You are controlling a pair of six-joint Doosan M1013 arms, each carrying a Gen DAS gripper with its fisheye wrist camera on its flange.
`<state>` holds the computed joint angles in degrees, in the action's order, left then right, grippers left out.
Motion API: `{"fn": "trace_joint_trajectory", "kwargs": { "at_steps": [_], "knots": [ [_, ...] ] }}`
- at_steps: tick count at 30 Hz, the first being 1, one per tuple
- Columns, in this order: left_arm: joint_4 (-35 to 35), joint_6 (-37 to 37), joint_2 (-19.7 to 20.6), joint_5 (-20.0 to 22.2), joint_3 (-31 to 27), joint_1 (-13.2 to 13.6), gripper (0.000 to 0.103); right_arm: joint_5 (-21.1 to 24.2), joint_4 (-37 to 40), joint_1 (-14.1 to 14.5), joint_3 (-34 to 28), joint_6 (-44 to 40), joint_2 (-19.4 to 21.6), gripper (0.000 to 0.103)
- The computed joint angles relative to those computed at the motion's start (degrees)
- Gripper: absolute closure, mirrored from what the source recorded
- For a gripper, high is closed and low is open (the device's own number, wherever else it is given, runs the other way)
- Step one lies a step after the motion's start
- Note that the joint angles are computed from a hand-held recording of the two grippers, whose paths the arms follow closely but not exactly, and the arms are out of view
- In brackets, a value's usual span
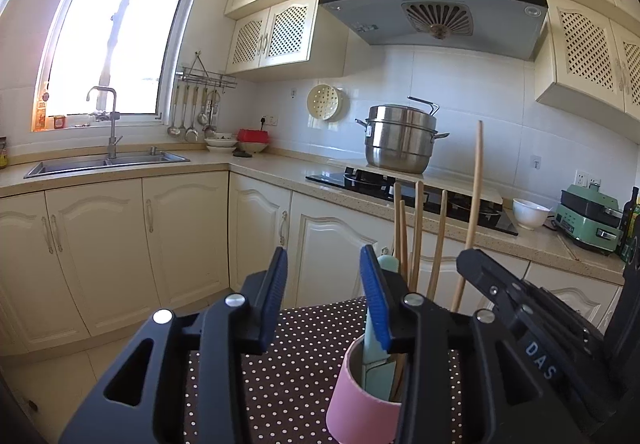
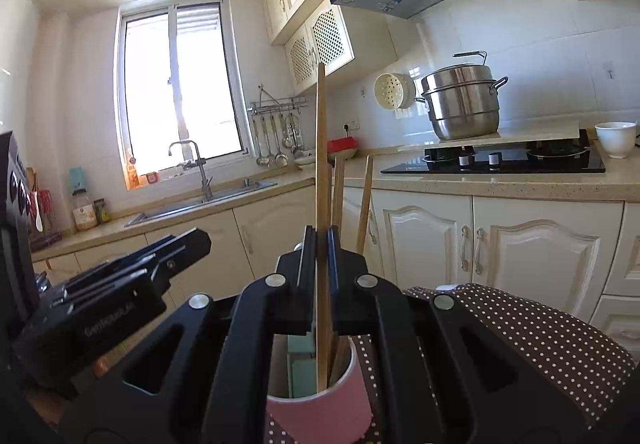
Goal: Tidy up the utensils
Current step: 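Open both tools and raise them away from the pink cup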
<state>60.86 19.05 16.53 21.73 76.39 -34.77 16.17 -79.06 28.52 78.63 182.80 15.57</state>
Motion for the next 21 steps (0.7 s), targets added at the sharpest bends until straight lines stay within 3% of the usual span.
{"fn": "trace_joint_trajectory", "kwargs": {
  "at_steps": [11,21],
  "knots": [
    [2.0,-1.7,-1.7,1.4,2.0,-1.1,0.048,1.9,7.5,0.8,1.2,-8.0,-1.3,0.097],
    [4.3,-2.8,-3.8,2.1,4.3,-2.0,0.042,4.3,10.5,2.1,1.6,-10.9,-2.0,0.095]
  ]
}}
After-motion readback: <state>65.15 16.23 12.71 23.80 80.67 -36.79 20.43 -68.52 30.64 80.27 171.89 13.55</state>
